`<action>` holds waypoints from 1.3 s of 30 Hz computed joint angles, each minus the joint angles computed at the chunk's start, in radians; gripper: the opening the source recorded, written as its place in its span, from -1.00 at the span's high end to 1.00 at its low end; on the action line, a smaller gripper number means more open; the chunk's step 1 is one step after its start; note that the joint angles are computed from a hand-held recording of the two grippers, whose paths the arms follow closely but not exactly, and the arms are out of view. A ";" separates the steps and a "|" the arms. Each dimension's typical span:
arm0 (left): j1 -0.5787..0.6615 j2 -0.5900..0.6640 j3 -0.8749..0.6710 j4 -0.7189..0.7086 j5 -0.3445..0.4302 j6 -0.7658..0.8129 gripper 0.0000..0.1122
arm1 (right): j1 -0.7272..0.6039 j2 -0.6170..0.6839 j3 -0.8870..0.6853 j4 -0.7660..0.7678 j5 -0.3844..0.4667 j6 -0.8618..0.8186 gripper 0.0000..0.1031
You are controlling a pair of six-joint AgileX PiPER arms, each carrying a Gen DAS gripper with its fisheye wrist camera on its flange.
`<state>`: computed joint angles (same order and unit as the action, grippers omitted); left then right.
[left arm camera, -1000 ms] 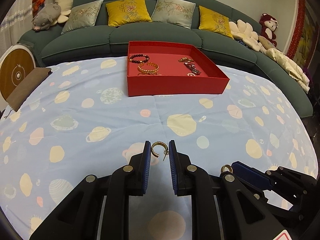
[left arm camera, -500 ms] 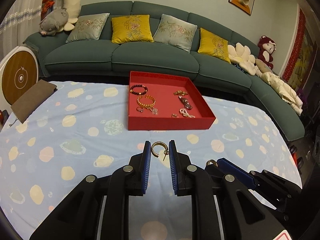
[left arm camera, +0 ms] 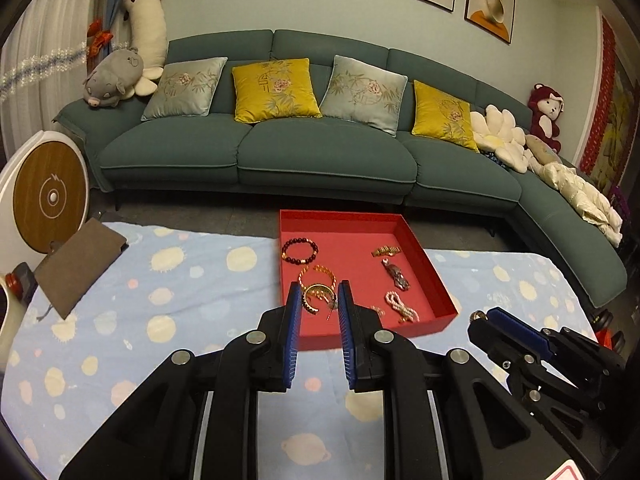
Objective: Organize jewelry
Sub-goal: 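Carry both hoop earrings in the grippers over the red tray, then open both grippers to release the hoop earrings into the tray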
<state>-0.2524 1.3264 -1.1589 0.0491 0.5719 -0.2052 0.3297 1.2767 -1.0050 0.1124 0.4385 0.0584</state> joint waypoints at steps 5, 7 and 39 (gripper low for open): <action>0.009 0.175 -0.194 -0.040 0.029 0.031 0.72 | -0.091 0.143 -0.142 0.152 -0.004 -0.128 0.66; -0.006 0.245 -0.260 -0.005 0.034 0.009 0.71 | -0.115 0.204 -0.204 0.188 0.001 -0.152 0.66; -0.065 0.926 -0.873 0.127 0.121 -0.088 0.71 | -0.262 0.823 -0.681 0.385 0.002 -0.333 0.66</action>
<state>-0.3171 2.2522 -2.0318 0.1756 0.6929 -0.2934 0.0677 2.0997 -1.6863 0.4970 0.4406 -0.2743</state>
